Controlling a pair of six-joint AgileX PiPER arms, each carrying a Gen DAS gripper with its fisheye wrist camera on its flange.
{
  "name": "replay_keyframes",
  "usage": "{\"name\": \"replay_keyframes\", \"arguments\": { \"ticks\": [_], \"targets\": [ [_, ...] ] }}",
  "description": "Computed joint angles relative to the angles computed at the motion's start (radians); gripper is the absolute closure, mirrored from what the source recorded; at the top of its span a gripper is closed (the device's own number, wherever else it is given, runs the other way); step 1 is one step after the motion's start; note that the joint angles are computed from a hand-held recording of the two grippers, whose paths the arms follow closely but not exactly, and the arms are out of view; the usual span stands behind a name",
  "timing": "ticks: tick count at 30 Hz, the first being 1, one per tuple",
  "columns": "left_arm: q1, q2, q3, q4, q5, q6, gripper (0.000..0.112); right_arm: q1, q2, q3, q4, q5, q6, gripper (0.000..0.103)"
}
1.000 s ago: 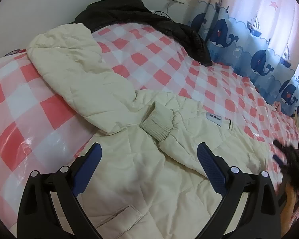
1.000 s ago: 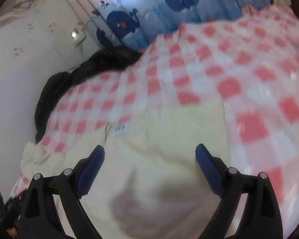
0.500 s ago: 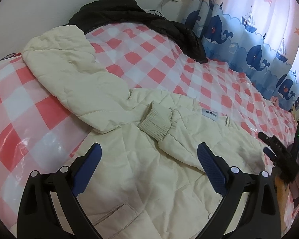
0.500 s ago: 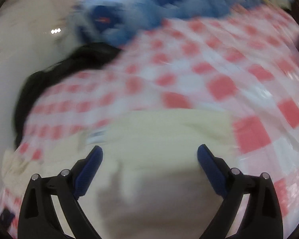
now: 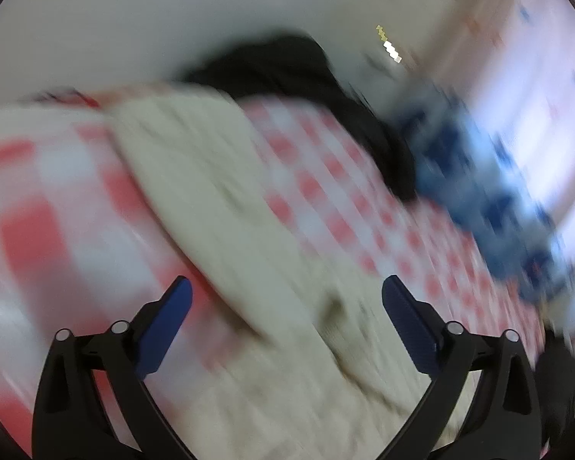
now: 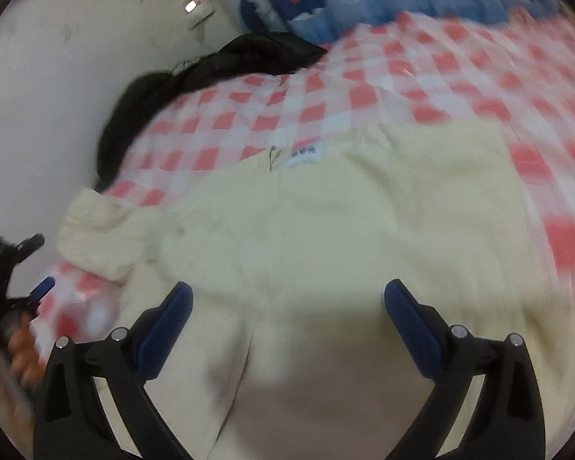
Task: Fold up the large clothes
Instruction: 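Reach the left tool to the other sleeve's knit cuff and close on it, then lift the held sleeve by its cuff with the left tool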
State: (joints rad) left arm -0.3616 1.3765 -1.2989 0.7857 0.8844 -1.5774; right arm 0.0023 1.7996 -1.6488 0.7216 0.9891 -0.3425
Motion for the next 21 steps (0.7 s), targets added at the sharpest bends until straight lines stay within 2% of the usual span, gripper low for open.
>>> {"name": "replay_keyframes", "arguments": {
  "ticks": [3, 5, 8, 10, 14, 15, 16, 21],
  "targets": [
    [0.291, -0.033, -0.023, -0.246, -0.082, 0.236, 0.017, -0.087, -0.088, 0.205, 0.141, -0.035, -0.07, 0.007],
    [0.491, 0.011, -0.101, -0.385, -0.054, 0.363, 0.017, -0.105, -0.03, 0.187, 0.148, 0.003, 0.002, 0.007],
    [0.777, 0.101, -0.193, -0.684, -0.11, 0.661, 0.017, -0.087, -0.002, 0.16, 0.169, 0.006, -0.006, 0.007],
    [0.901, 0.193, -0.274, -0.879, -0.106, 0.86, 0.017, -0.062, 0.006, 0.147, 0.157, 0.015, -0.008, 0.007],
    [1.061, 0.396, -0.42, -1.276, -0.004, 1.108, 0.017, -0.031, 0.012, 0.15, 0.107, -0.005, 0.009, 0.007],
    [1.082, 0.408, -0.409, -1.333, -0.015, 1.148, 0.017, -0.036, 0.014, 0.154, 0.114, -0.004, 0.003, 0.007],
    [1.083, 0.42, -0.41, -1.35, -0.04, 1.172, 0.017, -0.042, 0.015, 0.157, 0.122, -0.002, -0.003, 0.007],
    [1.031, 0.508, -0.526, -1.341, -0.021, 1.23, 0.017, -0.046, 0.014, 0.165, 0.129, -0.003, -0.008, 0.007]
  ]
}}
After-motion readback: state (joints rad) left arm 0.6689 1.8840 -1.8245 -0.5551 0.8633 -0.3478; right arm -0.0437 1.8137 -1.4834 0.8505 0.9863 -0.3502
